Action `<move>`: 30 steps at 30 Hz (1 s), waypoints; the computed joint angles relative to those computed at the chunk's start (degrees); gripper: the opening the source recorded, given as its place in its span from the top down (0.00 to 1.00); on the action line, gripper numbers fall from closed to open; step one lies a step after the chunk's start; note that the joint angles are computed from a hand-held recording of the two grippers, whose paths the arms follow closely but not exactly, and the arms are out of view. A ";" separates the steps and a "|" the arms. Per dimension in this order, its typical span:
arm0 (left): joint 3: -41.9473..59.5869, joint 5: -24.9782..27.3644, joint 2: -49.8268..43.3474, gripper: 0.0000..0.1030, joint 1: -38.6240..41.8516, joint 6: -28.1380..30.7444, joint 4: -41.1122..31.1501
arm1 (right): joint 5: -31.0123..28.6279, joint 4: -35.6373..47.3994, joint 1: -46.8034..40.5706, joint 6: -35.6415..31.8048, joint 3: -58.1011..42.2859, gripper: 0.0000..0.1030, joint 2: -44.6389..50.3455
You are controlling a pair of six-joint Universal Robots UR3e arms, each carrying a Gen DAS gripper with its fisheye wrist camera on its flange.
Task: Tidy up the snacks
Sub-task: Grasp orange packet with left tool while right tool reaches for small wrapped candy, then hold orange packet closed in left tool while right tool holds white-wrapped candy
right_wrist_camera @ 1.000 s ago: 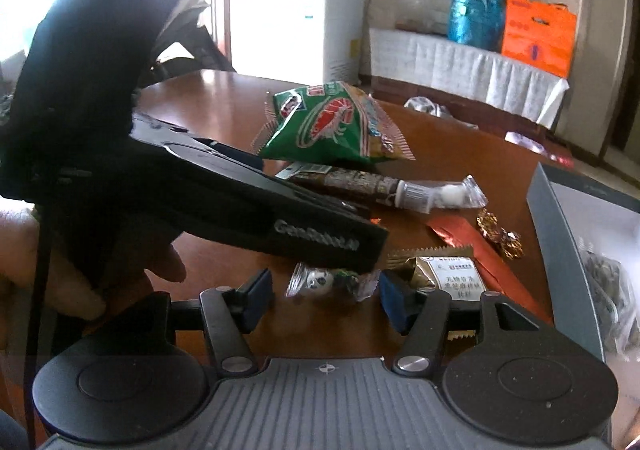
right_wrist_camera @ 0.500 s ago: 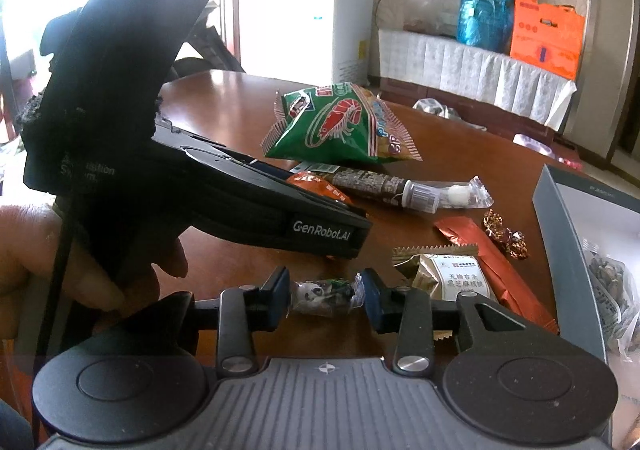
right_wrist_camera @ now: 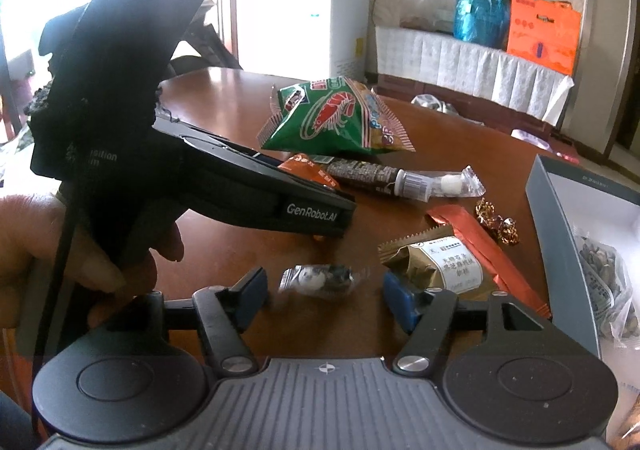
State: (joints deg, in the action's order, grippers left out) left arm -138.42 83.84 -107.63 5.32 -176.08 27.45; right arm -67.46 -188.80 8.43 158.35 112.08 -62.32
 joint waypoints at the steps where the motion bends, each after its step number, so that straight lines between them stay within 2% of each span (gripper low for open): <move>1: 0.02 0.05 -0.03 0.57 -0.03 -0.02 0.01 | -0.06 -0.11 0.07 -0.04 -0.06 0.38 0.10; 6: 0.21 0.61 -0.16 0.57 -0.30 -0.43 -0.01 | -0.04 0.18 0.29 0.01 -0.66 0.39 0.44; 12: -0.24 1.02 0.39 0.57 0.96 -1.98 -0.09 | 0.22 0.52 0.85 -1.03 -0.83 0.64 0.19; 30: 0.13 4.19 0.04 0.58 0.50 -2.80 0.35 | -2.16 0.11 2.26 -2.97 1.71 0.67 -2.32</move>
State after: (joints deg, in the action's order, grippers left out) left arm -138.29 88.03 -107.58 5.82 -178.89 27.81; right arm -69.62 -188.70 10.69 155.38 113.79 -64.64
